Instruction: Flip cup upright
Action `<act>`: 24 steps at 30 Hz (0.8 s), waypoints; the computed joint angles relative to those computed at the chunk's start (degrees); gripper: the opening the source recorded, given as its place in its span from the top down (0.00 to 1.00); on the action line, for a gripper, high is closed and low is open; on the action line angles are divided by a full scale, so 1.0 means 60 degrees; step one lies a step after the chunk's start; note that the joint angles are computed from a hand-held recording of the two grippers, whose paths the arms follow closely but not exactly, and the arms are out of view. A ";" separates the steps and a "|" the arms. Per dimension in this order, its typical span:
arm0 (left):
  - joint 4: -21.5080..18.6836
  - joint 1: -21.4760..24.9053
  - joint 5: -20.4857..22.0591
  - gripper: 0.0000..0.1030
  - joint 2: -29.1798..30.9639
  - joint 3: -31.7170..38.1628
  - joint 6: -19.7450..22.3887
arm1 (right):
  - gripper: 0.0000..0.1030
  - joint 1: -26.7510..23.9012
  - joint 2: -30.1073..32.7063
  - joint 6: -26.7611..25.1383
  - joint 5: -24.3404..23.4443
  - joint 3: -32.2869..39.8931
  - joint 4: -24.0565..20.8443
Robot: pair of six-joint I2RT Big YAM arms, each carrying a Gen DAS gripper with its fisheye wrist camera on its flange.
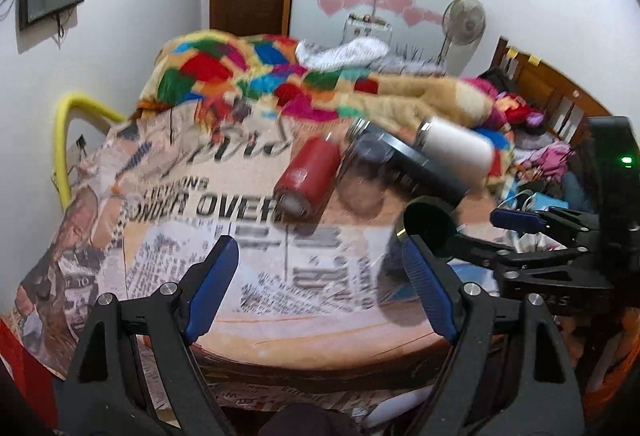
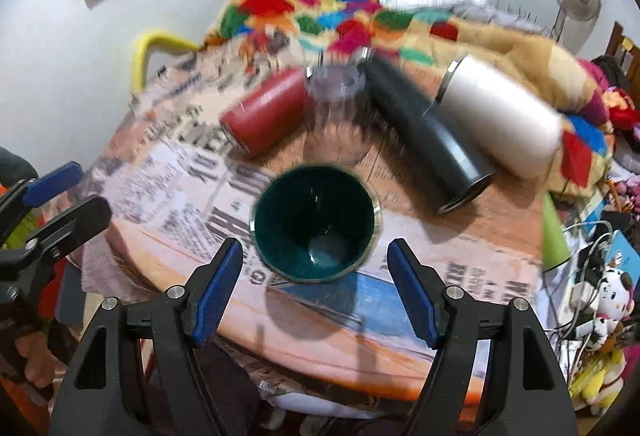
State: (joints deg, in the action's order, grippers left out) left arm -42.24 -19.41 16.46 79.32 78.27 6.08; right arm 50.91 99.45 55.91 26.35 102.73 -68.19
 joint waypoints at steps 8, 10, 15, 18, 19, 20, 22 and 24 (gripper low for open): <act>0.0939 -0.0177 0.0570 0.18 -0.1774 -0.0182 -0.0516 | 0.30 0.1491 -0.1257 0.0470 0.3825 0.0393 -0.0539; 0.1301 -0.0195 0.0636 0.15 -0.2213 -0.0308 -0.0676 | 0.30 0.1911 -0.1325 0.0395 0.4915 0.0741 -0.0668; 0.2552 -0.0311 0.0419 0.14 -0.3541 -0.0978 -0.0948 | 0.30 0.2958 -0.1251 -0.0227 0.7337 0.1456 -0.0417; 0.3004 -0.0354 0.0194 0.10 -0.4122 -0.1336 -0.1031 | 0.29 0.3251 -0.1196 -0.0808 0.8016 0.1531 0.0207; 0.3156 -0.0369 0.0087 0.10 -0.4320 -0.1480 -0.1058 | 0.29 0.3338 -0.1145 -0.0883 0.8232 0.1588 0.0284; 0.3251 -0.0379 0.0000 0.09 -0.4465 -0.1585 -0.1078 | 0.29 0.3404 -0.1100 -0.0946 0.8387 0.1611 0.0397; 0.3364 -0.0366 -0.0061 0.07 -0.4709 -0.1780 -0.1147 | 0.29 0.3463 -0.1090 -0.1032 0.8520 0.1495 0.0690; 0.3454 -0.0311 -0.0075 0.03 -0.4859 -0.1948 -0.1285 | 0.24 0.3555 -0.1052 -0.0489 0.8705 0.1524 0.0207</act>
State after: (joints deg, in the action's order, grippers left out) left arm -21.52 -21.28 16.01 50.16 66.58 -1.63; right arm 72.24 93.14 52.98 78.58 111.88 -66.95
